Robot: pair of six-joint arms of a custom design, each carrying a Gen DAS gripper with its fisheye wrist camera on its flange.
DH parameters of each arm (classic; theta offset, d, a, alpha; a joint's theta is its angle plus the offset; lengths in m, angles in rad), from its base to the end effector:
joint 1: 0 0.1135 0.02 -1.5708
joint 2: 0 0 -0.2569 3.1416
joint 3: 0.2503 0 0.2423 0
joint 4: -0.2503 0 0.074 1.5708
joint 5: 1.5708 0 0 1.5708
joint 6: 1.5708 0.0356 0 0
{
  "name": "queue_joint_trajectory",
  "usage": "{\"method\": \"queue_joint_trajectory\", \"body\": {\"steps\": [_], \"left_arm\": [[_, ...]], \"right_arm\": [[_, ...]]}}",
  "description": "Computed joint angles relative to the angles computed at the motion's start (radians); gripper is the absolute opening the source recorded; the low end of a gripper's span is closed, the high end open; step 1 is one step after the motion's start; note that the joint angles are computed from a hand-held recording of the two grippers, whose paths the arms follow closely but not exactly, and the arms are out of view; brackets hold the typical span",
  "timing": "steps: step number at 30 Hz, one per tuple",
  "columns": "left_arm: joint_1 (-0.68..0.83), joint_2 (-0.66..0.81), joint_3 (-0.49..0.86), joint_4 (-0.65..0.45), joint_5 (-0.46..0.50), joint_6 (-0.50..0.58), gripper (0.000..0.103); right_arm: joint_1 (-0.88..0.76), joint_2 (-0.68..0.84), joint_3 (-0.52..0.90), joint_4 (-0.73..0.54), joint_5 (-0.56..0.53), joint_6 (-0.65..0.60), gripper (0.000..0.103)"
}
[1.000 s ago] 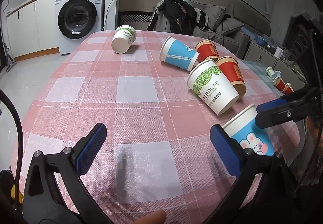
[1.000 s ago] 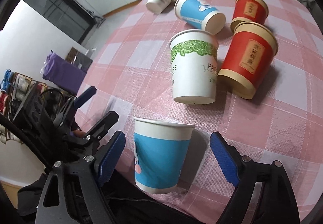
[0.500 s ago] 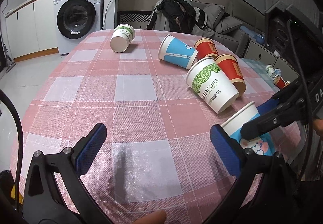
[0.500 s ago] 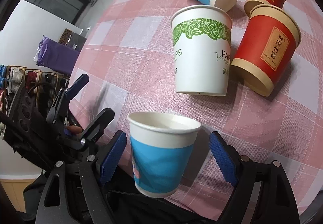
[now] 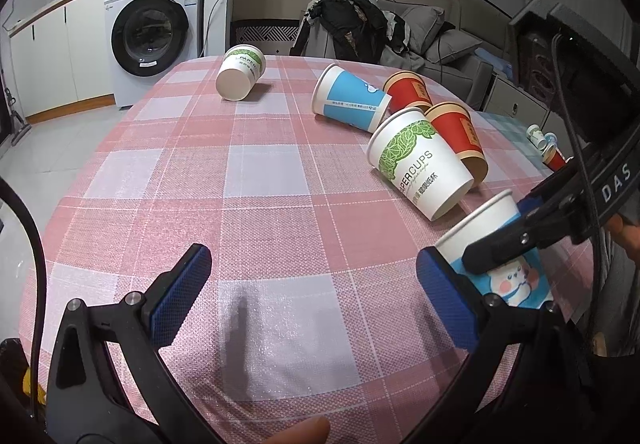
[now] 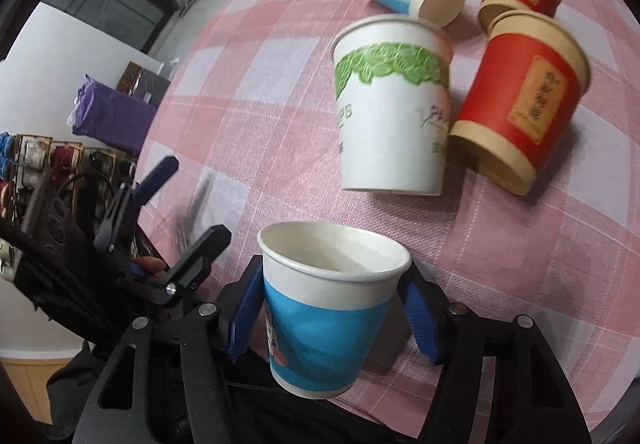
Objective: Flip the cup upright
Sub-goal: 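Hold the blue cup rim up in the right gripper and move it over the table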
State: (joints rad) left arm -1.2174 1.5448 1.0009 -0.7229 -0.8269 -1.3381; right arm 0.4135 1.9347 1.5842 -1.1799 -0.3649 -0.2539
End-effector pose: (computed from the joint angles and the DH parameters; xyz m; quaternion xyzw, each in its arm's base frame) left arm 0.1196 -0.2486 0.2066 -0.1153 0.8999 -0.0180 0.4203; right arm 0.3217 0.1550 0.2222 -0.3255 0.9278 0.1824 0.0053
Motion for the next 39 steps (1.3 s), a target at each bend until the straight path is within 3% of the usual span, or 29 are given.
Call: {"method": "queue_joint_trajectory", "body": {"steps": [5, 12, 20, 27, 29, 34, 39], "left_arm": [[0.000, 0.007, 0.003, 0.005, 0.000, 0.005, 0.102], [0.001, 0.014, 0.001, 0.021, -0.001, 0.019, 0.102], [0.006, 0.017, -0.005, 0.041, -0.010, 0.035, 0.102], [0.016, 0.029, -0.004, 0.050, -0.011, 0.048, 0.102], [0.016, 0.036, 0.002, 0.047, -0.019, 0.047, 0.102], [0.023, 0.038, 0.001, 0.073, -0.016, 0.058, 0.102], [0.019, 0.054, 0.010, 0.075, -0.032, 0.070, 0.102]], "right_arm": [[-0.050, -0.099, -0.076, 0.074, -0.054, -0.005, 0.066], [-0.100, -0.386, -0.395, 0.414, -0.066, 0.015, 0.066], [-0.194, -0.516, -0.608, 0.639, -0.169, 0.024, 0.066], [-0.209, -0.647, -0.850, 1.022, -0.168, 0.089, 0.066], [-0.212, -0.652, -0.877, 1.071, -0.184, 0.112, 0.066], [-0.153, -0.722, -0.989, 1.230, -0.071, 0.138, 0.066], [-0.051, -0.770, -1.091, 1.332, 0.119, 0.142, 0.066]]}}
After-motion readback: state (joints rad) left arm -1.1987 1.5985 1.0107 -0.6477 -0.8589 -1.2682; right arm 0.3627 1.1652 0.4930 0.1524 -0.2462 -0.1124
